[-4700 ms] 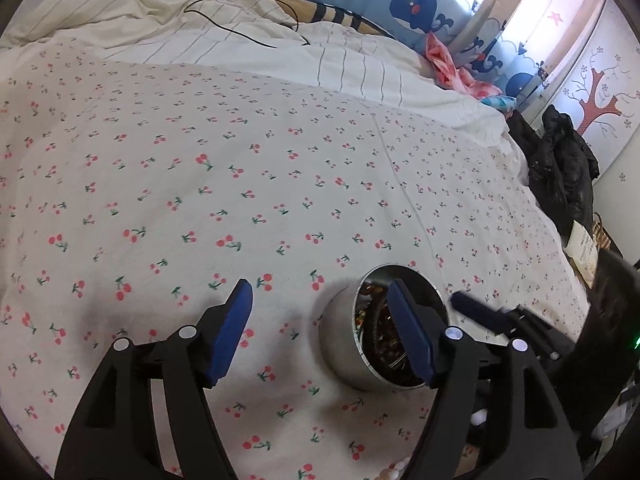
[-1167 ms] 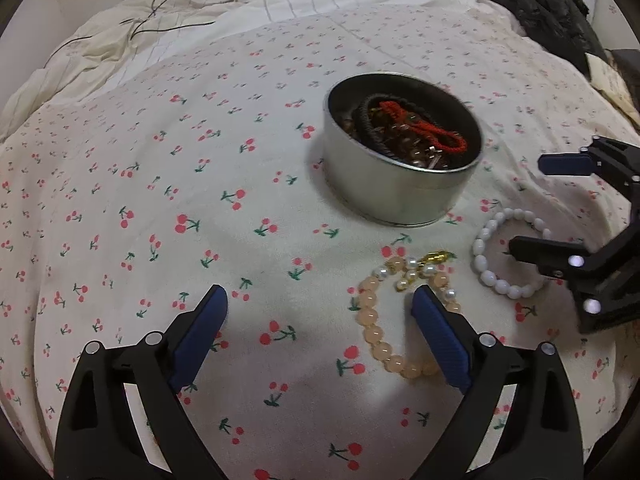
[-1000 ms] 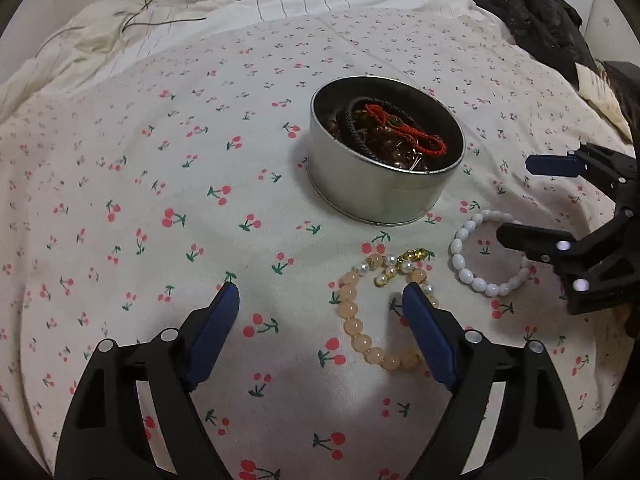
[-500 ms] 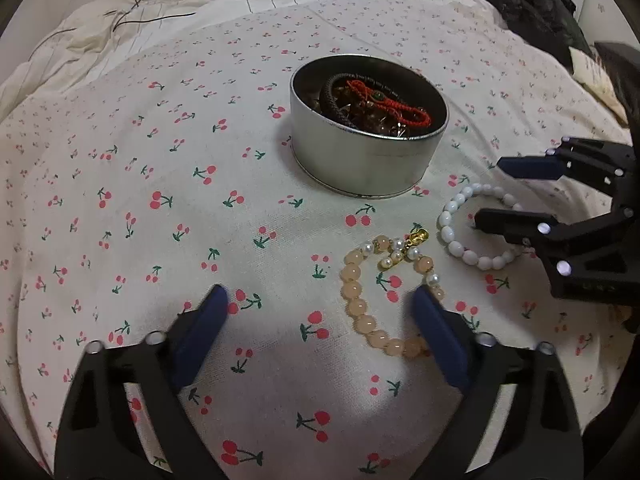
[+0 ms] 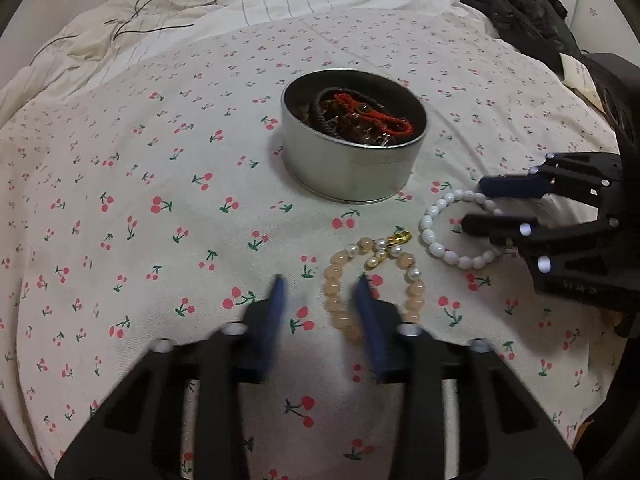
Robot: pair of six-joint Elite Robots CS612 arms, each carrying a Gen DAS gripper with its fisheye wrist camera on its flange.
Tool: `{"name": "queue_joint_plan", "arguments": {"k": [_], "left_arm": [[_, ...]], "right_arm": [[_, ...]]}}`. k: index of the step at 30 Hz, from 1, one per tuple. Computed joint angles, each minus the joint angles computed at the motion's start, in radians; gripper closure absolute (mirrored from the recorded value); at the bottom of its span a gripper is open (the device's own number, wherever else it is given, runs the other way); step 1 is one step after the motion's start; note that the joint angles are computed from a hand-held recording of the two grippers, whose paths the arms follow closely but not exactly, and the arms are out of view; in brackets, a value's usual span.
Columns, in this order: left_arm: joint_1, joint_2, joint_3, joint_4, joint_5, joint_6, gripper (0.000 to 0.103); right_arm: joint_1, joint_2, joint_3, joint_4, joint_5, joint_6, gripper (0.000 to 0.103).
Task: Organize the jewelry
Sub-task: 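Grasp the peach bead bracelet with the left gripper while the right gripper grasps the white bead bracelet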
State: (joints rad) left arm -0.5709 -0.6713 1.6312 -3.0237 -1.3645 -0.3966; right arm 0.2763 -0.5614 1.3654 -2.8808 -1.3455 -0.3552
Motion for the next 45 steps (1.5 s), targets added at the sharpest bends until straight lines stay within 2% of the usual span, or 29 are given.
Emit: {"name": "queue_joint_plan", "arguments": {"k": [1,4,6,7,8,10,11,13,15,16,17,18,20,22,26,28,30,32,34,37,45], "left_arm": [[0.000,-0.001,0.001,-0.002,-0.001,0.000,0.078],[-0.005,0.002,0.001,0.000,0.011,0.013,0.077],[-0.008,0.005,0.001,-0.005,0.017,0.026,0.068],[-0.010,0.006,0.001,-0.003,0.027,0.026,0.054],[-0.012,0.007,0.000,0.002,0.035,0.023,0.035],[-0.013,0.010,-0.007,0.036,0.048,-0.004,0.014],[-0.011,0.010,-0.008,0.044,0.050,-0.021,0.008],[-0.002,0.010,-0.011,0.055,0.023,-0.053,0.008],[-0.003,0.010,-0.012,0.055,0.026,-0.040,0.008],[-0.002,0.012,-0.011,0.045,0.023,-0.028,0.013],[-0.001,0.012,-0.010,0.028,0.010,-0.013,0.028],[-0.001,0.012,-0.010,0.022,0.008,-0.006,0.038],[0.002,0.007,-0.009,0.011,-0.010,0.013,0.085],[0.005,0.005,-0.008,0.003,-0.024,0.022,0.095],[0.004,0.006,-0.004,-0.016,-0.026,0.038,0.096],[0.005,0.008,-0.004,-0.014,-0.032,0.045,0.096],[0.005,0.009,-0.005,-0.016,-0.031,0.049,0.096],[0.003,0.010,-0.006,-0.016,-0.027,0.058,0.096],[0.003,0.009,-0.006,-0.021,-0.028,0.061,0.096],[0.011,0.004,-0.002,-0.045,-0.055,0.045,0.096],[0.012,-0.003,0.007,-0.094,-0.033,0.050,0.096]], "right_arm": [[-0.002,-0.002,0.003,-0.004,0.013,0.003,0.087],[0.002,-0.002,0.005,-0.001,0.009,-0.008,0.087],[0.001,0.003,-0.003,0.012,0.009,-0.002,0.087],[0.000,0.005,-0.007,0.022,0.014,0.003,0.086],[-0.001,0.005,-0.008,0.031,0.015,0.006,0.086],[0.001,0.007,-0.014,0.049,0.008,0.000,0.085],[0.003,0.008,-0.015,0.048,0.000,-0.007,0.085],[0.006,0.008,-0.014,0.043,-0.014,-0.018,0.085],[0.005,0.008,-0.013,0.039,-0.011,-0.020,0.085],[0.004,0.008,-0.012,0.037,-0.005,-0.016,0.085],[0.003,0.007,-0.011,0.035,-0.001,-0.016,0.085],[0.002,0.006,-0.009,0.031,0.002,-0.016,0.090],[-0.001,0.003,-0.005,0.023,0.016,-0.007,0.095],[-0.004,0.001,-0.002,0.016,0.029,0.001,0.095],[-0.003,0.003,-0.010,0.027,0.017,0.003,0.093],[-0.002,0.006,-0.016,0.043,0.021,-0.010,0.081],[0.003,0.007,-0.015,0.037,0.002,-0.025,0.080],[0.004,0.007,-0.014,0.036,0.003,-0.027,0.081],[0.001,0.006,-0.013,0.034,0.013,-0.022,0.095],[-0.006,-0.001,-0.001,-0.009,0.036,0.004,0.095],[-0.017,-0.010,0.008,-0.057,0.074,0.040,0.095]]}}
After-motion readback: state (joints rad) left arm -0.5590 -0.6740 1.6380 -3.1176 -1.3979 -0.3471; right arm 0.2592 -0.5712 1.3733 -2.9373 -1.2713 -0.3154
